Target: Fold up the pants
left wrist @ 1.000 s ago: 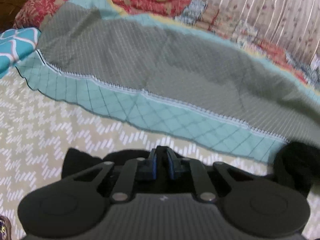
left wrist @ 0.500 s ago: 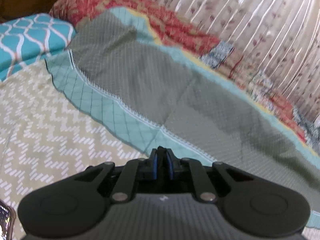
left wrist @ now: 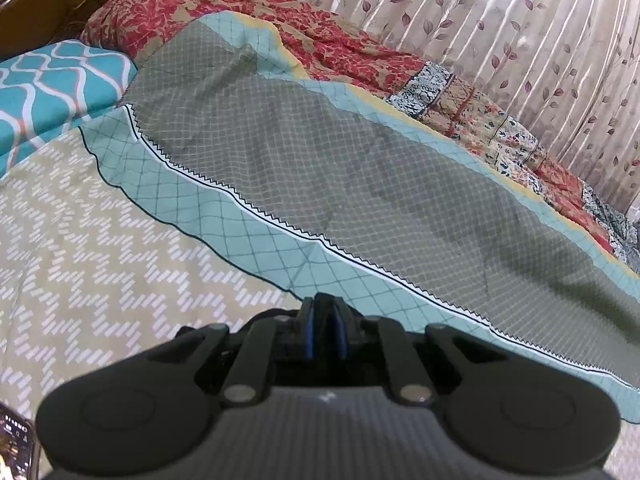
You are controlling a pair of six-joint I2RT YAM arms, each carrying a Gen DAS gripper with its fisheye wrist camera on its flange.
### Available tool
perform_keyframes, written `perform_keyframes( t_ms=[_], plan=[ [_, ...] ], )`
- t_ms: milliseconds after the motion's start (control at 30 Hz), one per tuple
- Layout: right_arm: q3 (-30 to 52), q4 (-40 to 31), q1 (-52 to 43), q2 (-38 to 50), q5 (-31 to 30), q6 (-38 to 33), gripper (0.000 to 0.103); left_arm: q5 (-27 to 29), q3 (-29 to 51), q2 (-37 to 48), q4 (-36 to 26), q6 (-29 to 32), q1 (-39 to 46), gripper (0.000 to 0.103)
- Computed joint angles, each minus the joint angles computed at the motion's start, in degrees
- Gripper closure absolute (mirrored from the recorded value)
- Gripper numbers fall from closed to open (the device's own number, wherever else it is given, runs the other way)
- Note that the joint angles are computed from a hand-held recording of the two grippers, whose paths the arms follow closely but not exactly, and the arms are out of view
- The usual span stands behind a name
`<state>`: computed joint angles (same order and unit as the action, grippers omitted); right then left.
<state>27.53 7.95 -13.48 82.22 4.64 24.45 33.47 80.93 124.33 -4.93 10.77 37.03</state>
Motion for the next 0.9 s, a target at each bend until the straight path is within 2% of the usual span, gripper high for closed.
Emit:
perform_keyframes(
  t_ms=[33, 67, 133, 200, 233, 300, 333, 367, 400, 433, 467, 533, 600, 667, 767, 833, 867, 900],
  plan=[
    [1.4, -0.4, -1.2, 3.3, -2.0, -1.4, 0.049, 0.0, -0.4, -0.3, 0.4, -0.2, 0.1, 0.094],
    [2.4, -2.1, -1.2, 5.4, -3.0, -2.4, 0.083, 0.0, -0.4, -0.5, 0.7, -0.6, 0.3, 0.094],
    [3.1, -0.8, -1.3, 6.6, -3.2, -2.7, 0.083, 0.3, -0.6, -1.1, 2.1, -3.3, 1.1, 0.094],
    [0.3, 7.9, -2.7, 1.9, -2.7, -1.3, 0.084, 0.2, 0.3, -0.8, 4.2, -7.5, 1.9, 0.096],
    [-0.2, 12.4, -4.0, 1.2, -2.7, 0.7, 0.083, -1.1, 0.6, -0.4, 6.2, -10.3, 1.9, 0.101],
    [2.7, 17.0, -4.6, 4.7, 2.0, 4.1, 0.08, -6.0, 1.0, 0.5, 9.7, -14.7, 0.9, 0.1],
    [4.4, 18.3, -3.9, 7.4, 5.7, 5.0, 0.07, -7.4, 3.0, 2.0, 8.3, -15.2, 0.0, 0.099],
    [7.0, 18.0, -3.2, 10.6, 8.7, 5.7, 0.055, -8.2, 5.8, 3.8, 4.5, -14.1, -0.9, 0.097],
    [9.7, 15.9, -2.7, 13.7, 9.2, 5.8, 0.048, -8.9, 8.5, 5.1, 0.1, -12.8, -1.6, 0.097],
    [11.4, 13.7, -2.5, 15.1, 8.6, 5.1, 0.046, -8.4, 9.3, 5.6, -2.9, -11.8, -1.9, 0.097],
    [11.4, 13.5, -1.9, 15.4, 8.5, 4.6, 0.046, -6.5, 7.6, 4.9, -2.1, -10.7, -1.7, 0.097],
    [6.5, 17.5, -1.3, 12.1, 7.4, 3.0, 0.046, -5.7, 1.3, 1.8, 3.9, -7.0, -1.4, 0.095],
    [3.8, 18.1, -2.3, 9.6, 5.5, 1.9, 0.046, -6.6, -1.8, 0.3, 7.2, -2.6, -1.0, 0.084],
    [2.4, 17.8, -4.6, 8.7, 3.1, 1.9, 0.046, -8.4, -1.2, 0.8, 7.4, -0.2, -0.3, 0.056],
    [2.3, 17.3, -7.3, 10.8, -0.3, 3.7, 0.046, -11.1, 5.5, 4.4, 1.2, -0.1, 0.5, 0.042],
    [1.5, 17.1, -8.5, 12.1, -1.8, 7.2, 0.046, -11.4, 11.0, 7.3, -4.8, 0.1, 0.8, 0.036],
    [0.8, 17.1, -8.2, 12.0, -2.2, 9.1, 0.046, -11.6, 12.7, 8.3, -6.9, 0.6, 0.7, 0.029],
    [0.8, 17.5, -8.3, 12.8, -3.0, 10.8, 0.046, -11.8, 13.1, 8.7, -7.5, 1.1, 0.5, 0.027]
  ],
)
